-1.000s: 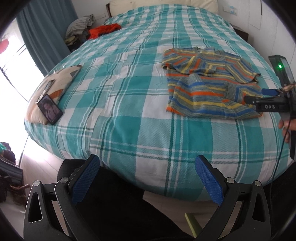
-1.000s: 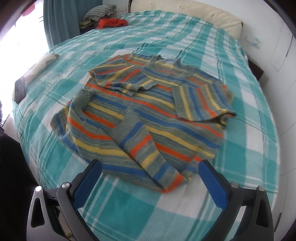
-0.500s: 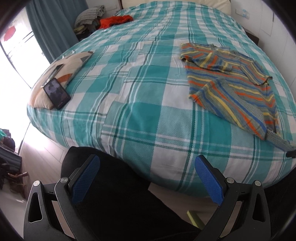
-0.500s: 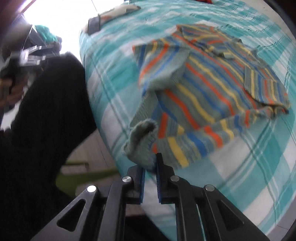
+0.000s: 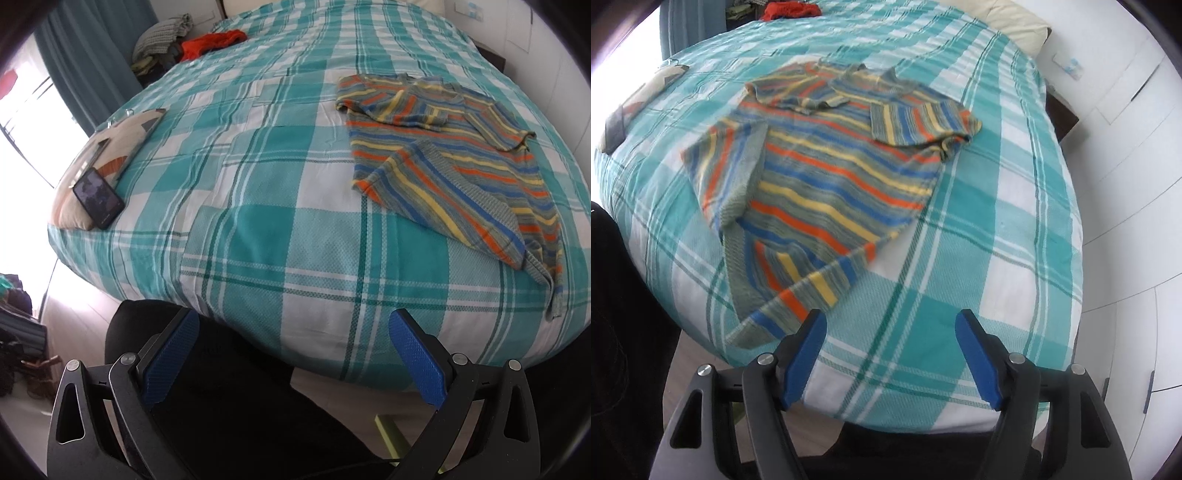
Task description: Fold small clothes
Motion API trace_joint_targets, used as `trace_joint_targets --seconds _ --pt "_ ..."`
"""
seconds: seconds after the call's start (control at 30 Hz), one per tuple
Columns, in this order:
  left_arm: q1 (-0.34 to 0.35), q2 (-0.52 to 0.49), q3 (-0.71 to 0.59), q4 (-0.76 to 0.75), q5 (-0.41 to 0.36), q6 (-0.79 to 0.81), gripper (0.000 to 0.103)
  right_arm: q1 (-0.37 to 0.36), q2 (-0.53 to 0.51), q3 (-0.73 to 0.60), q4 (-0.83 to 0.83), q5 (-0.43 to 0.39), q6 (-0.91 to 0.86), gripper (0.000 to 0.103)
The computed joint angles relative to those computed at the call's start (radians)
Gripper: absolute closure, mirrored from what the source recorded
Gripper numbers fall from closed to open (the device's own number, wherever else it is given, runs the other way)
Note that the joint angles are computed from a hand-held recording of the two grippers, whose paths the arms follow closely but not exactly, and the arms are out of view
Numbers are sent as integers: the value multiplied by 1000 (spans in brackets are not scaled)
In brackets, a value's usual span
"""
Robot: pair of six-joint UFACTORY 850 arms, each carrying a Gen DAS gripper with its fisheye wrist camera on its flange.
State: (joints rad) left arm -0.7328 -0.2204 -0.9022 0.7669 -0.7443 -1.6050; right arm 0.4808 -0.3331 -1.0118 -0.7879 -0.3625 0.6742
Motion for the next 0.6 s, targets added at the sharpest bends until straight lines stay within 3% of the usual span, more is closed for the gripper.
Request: trace_joint_targets --seconds 0.07,0.23,0.6 --pt "-2 1 0 4 -8 -5 0 42 5 5 -141 -14 154 31" --pt "-4 2 0 8 -5 -15 0 96 0 -17 -274 -58 329 31" --pt "-13 -8 -12 23 -6 -15 0 123 -1 -23 -345 -106 395 31"
